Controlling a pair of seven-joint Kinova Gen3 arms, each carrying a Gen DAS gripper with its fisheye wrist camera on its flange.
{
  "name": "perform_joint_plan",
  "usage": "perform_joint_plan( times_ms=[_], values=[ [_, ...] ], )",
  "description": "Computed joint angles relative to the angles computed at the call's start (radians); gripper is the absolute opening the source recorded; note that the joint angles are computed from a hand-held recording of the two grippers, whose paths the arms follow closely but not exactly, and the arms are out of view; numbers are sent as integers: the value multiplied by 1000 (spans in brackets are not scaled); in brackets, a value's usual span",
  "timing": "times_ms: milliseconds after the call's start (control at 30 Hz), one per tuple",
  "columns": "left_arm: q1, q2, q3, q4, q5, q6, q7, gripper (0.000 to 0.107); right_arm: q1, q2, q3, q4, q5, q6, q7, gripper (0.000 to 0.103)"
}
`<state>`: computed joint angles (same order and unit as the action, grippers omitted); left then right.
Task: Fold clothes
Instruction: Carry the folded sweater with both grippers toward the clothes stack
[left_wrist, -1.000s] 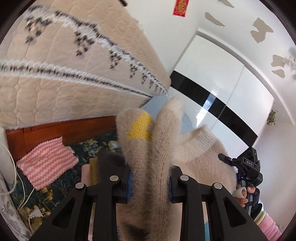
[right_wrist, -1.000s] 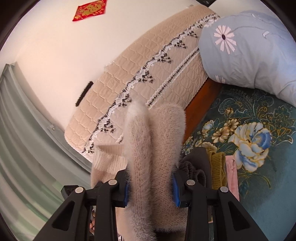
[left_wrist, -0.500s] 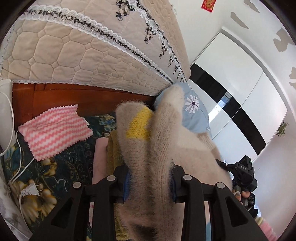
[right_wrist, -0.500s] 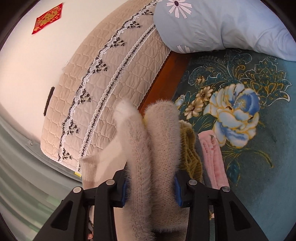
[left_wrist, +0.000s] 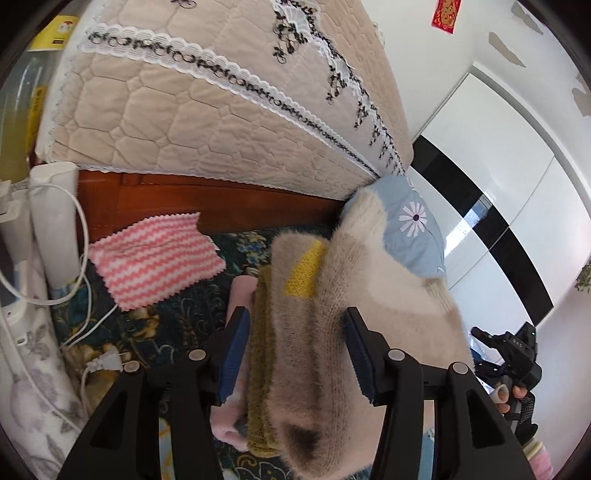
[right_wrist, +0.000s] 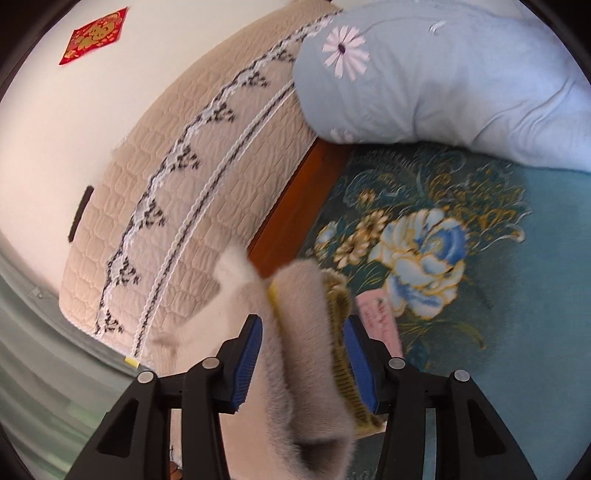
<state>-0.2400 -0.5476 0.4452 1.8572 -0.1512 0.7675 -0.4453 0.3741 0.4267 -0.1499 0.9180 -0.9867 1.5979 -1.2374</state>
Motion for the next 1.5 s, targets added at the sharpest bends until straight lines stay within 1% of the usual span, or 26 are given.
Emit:
perform_joint_plan(
  times_ms=[33,100,133,167,200,267,333,367,433,467,500,567,633,733,833,867,933,1067,1167,1267,1333,1400,1433,1500],
  values=[
    [-14,-8,9,-11,-2,23,7,53,3,-8,7,-13,11,0,1,50],
    [-82,-29,60,-50,-35,95,47,53,-1,-28,16,-43,43,1,12,50],
    [-99,-38,72,-68,-37,111,49,53,-6,-40,19,-56,57,0,21,50],
    [-102,-45,77,-77,-47,112,53,53,-10,-52,18,-65,64,0,33,50],
    [-86,-43,75,-86,-45,96,42,53,-14,-66,14,-66,64,-3,50,50],
    [-49,-18,86,-110,-40,58,-6,53,-28,-101,8,-44,59,-16,94,50],
    [-41,37,140,-157,-64,60,-66,53,-70,-136,6,-11,77,-14,139,50],
    [-38,68,171,-184,-82,67,-94,53,-98,-149,7,6,97,-5,162,50],
    [-62,123,237,-227,-125,117,-113,53,-160,-173,9,35,140,9,203,50],
    [-67,148,250,-231,-132,130,-104,53,-192,-184,11,49,168,12,229,50],
    [-54,174,245,-232,-135,138,-100,53,-225,-195,13,65,202,7,266,50],
    [-13,209,201,-206,-120,126,-86,53,-290,-216,27,105,269,-28,311,51],
    [13,213,175,-170,-142,94,-75,53,-318,-217,38,128,287,-58,309,50],
    [79,203,92,-117,-135,27,-69,53,-333,-201,49,130,269,-75,283,51],
    [147,210,2,-83,-113,-35,-65,53,-369,-193,49,115,315,-94,240,51],
    [157,213,-11,-76,-114,-48,-56,53,-384,-197,48,115,336,-103,230,51],
    [154,227,-2,-76,-139,-46,-21,53,-410,-203,45,118,374,-126,211,51],
    [151,253,58,-104,-240,13,58,53,-431,-217,43,142,396,-165,190,55],
    [170,267,85,-131,-296,72,102,53,-438,-225,47,143,415,-164,183,55],
    [205,266,83,-154,-318,113,136,53,-436,-238,51,142,419,-159,179,55],
    [228,262,89,-178,-333,159,159,53,-422,-249,55,143,400,-150,193,55],
    [245,246,117,-194,-365,197,190,53,-388,-270,63,168,343,-155,233,55],
    [243,239,145,-200,-388,218,214,54,-369,-284,69,186,308,-158,257,55],
    [232,227,224,-211,-441,250,262,55,-334,-310,87,220,238,-159,306,55]
  ],
)
